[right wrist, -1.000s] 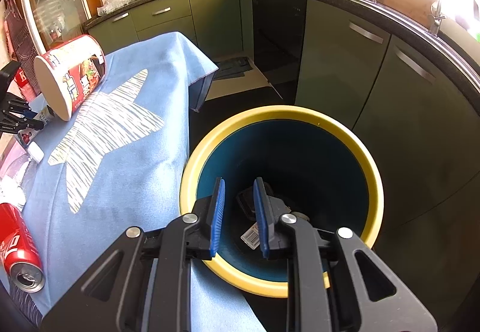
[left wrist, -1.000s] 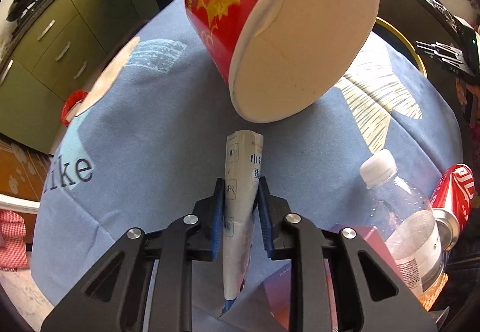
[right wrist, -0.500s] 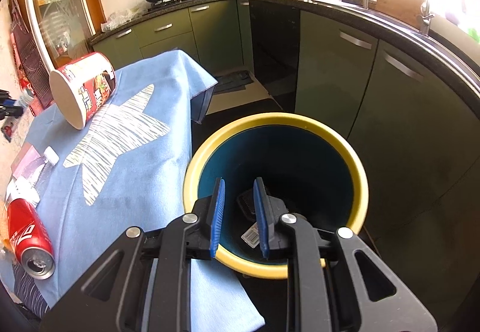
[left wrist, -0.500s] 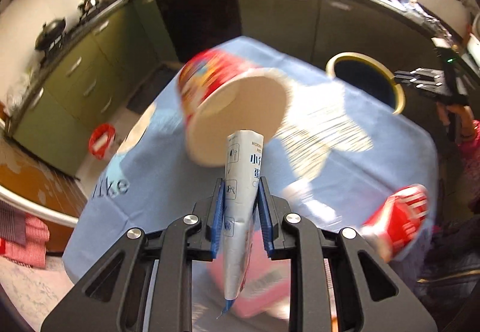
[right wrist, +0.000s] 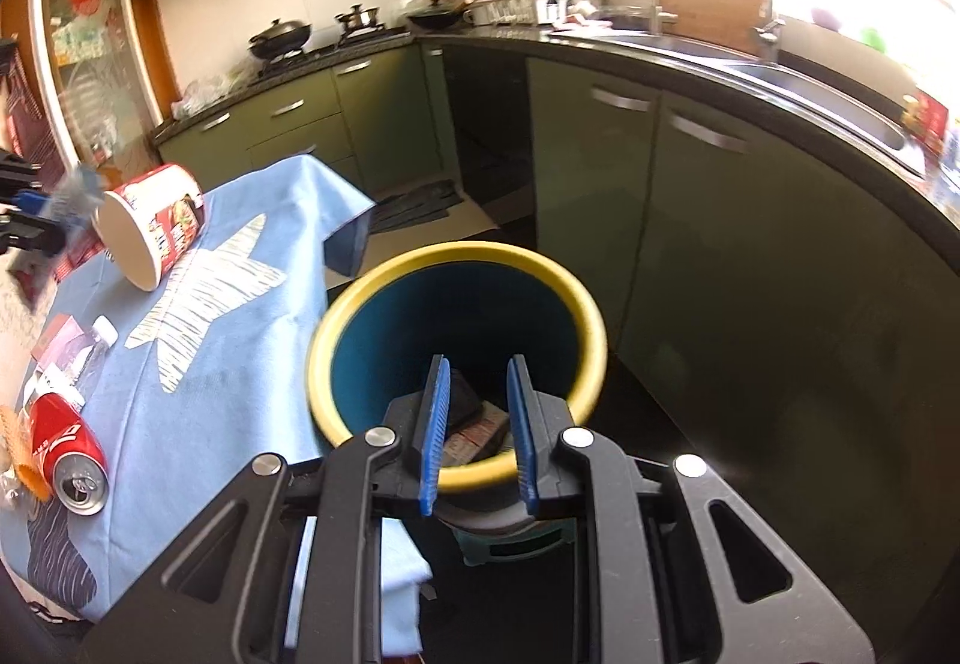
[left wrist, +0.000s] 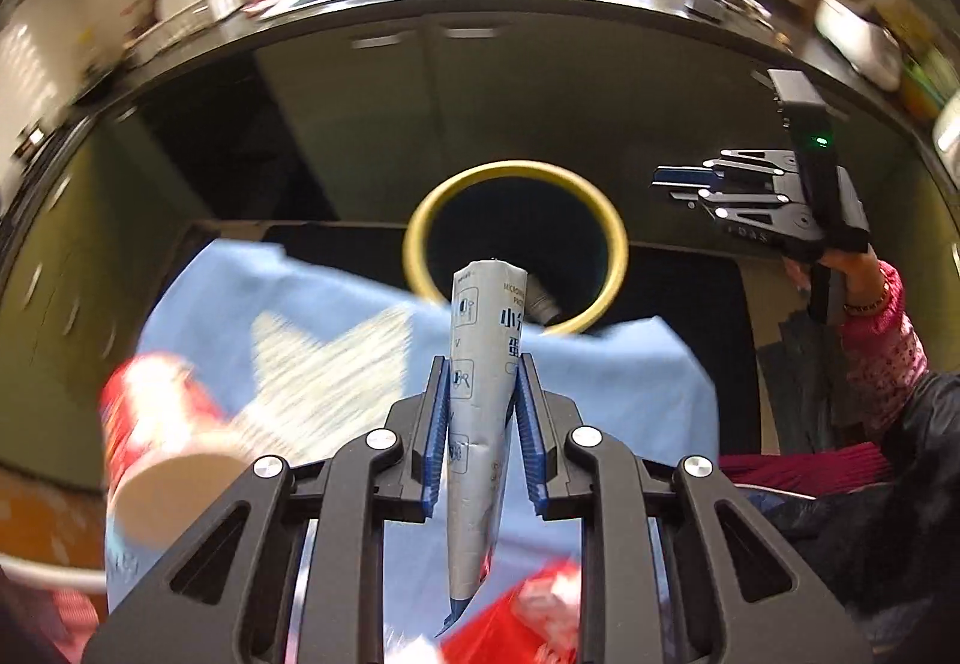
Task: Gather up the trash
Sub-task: 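Carry the toothpaste tube over the bin and open the left gripper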
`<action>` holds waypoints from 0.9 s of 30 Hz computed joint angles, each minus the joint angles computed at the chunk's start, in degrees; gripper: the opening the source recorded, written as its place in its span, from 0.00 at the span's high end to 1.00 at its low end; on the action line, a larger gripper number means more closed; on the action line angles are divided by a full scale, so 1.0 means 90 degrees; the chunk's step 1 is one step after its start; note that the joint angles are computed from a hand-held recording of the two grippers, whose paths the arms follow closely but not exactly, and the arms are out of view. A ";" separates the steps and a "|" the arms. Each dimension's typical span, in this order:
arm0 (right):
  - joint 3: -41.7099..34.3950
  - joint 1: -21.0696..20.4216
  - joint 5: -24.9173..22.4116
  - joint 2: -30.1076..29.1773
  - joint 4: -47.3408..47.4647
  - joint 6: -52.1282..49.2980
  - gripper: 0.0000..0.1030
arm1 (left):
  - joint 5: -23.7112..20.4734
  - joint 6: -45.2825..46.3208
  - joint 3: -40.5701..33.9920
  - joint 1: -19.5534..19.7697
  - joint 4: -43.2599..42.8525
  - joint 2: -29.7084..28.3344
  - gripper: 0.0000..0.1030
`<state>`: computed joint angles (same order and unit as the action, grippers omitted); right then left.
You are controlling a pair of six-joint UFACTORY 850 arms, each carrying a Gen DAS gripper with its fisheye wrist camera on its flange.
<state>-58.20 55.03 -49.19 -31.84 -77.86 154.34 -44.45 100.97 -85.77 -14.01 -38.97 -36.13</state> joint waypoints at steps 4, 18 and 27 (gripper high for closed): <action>0.0318 0.0151 -0.0107 0.0185 0.0170 0.0298 0.80 | 0.0270 -0.0312 -0.0062 -0.0597 0.0168 -0.0216 0.78; 0.0693 0.0184 0.0002 0.0281 0.0061 0.0965 0.71 | 0.0829 -0.1716 -0.1280 -0.1617 0.0347 -0.1524 0.52; 0.0389 0.0104 0.0161 0.0079 -0.0352 0.0869 0.70 | 0.0684 -0.0045 0.0100 -0.0567 -0.1070 -0.0142 0.26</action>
